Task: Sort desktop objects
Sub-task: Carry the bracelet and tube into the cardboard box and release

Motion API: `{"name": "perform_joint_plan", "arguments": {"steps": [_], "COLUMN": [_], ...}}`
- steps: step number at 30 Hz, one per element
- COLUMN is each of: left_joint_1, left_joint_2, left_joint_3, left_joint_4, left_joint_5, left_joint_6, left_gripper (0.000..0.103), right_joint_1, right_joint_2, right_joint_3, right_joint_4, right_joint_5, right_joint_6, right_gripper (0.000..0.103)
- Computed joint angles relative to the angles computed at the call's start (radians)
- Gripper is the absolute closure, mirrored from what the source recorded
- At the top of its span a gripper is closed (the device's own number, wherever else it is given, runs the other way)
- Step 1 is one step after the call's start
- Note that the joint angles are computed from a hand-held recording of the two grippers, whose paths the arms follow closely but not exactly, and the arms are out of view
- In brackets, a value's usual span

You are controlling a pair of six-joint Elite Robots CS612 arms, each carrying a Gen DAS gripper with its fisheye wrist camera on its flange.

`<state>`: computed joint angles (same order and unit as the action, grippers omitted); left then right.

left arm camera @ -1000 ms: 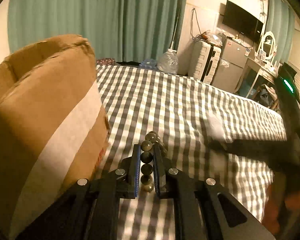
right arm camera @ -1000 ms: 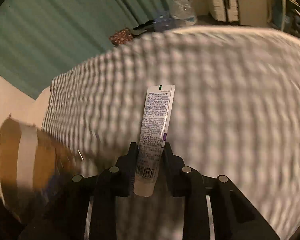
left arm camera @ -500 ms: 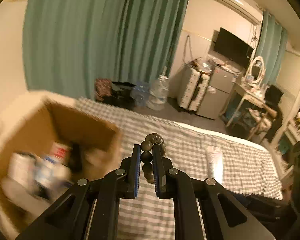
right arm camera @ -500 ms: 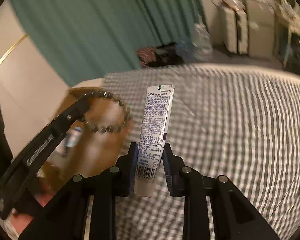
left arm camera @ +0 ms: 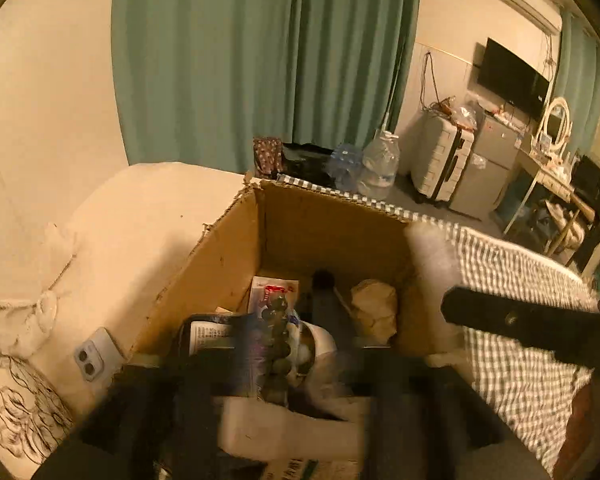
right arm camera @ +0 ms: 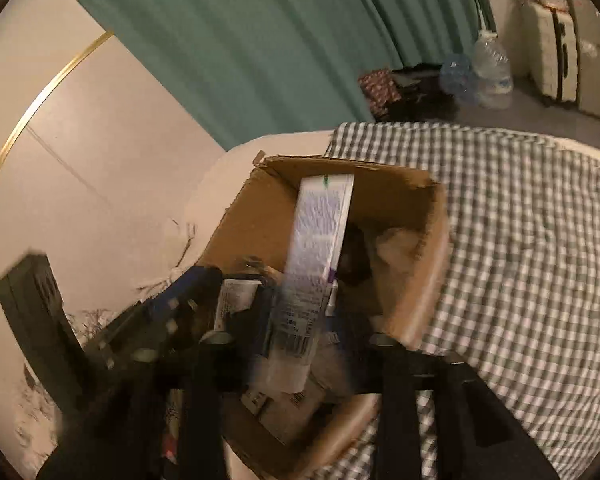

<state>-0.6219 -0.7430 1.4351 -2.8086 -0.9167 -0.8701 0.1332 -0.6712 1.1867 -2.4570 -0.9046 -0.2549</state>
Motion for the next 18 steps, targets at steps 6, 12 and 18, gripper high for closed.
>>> {"name": "perform_joint_plan", "arguments": {"steps": [6,12,18], "left_joint_1": [-0.028,-0.097,-0.171], "left_joint_2": [-0.036,-0.024,0.047], "left_joint_3": [0.029,0.010,-0.032], "left_joint_4": [-0.087,-0.177,-0.172], "left_joint_5": [0.104,0.171,0.136], "left_joint_6": [0.057,0.177,0.155], "left_gripper": [0.000,0.000,0.000], "right_joint_1": [-0.031,-0.095,-0.135], "right_joint_2": [-0.079,-0.161,-0.136], "right_joint_3": [0.116,0.364,0.516], "right_joint_4": [-0.331,-0.733,-0.908], "right_joint_5": [-0.182,-0.352,-0.463], "right_joint_6": [0.073,0.109,0.166], "right_gripper": [0.019,0.000,0.000]}}
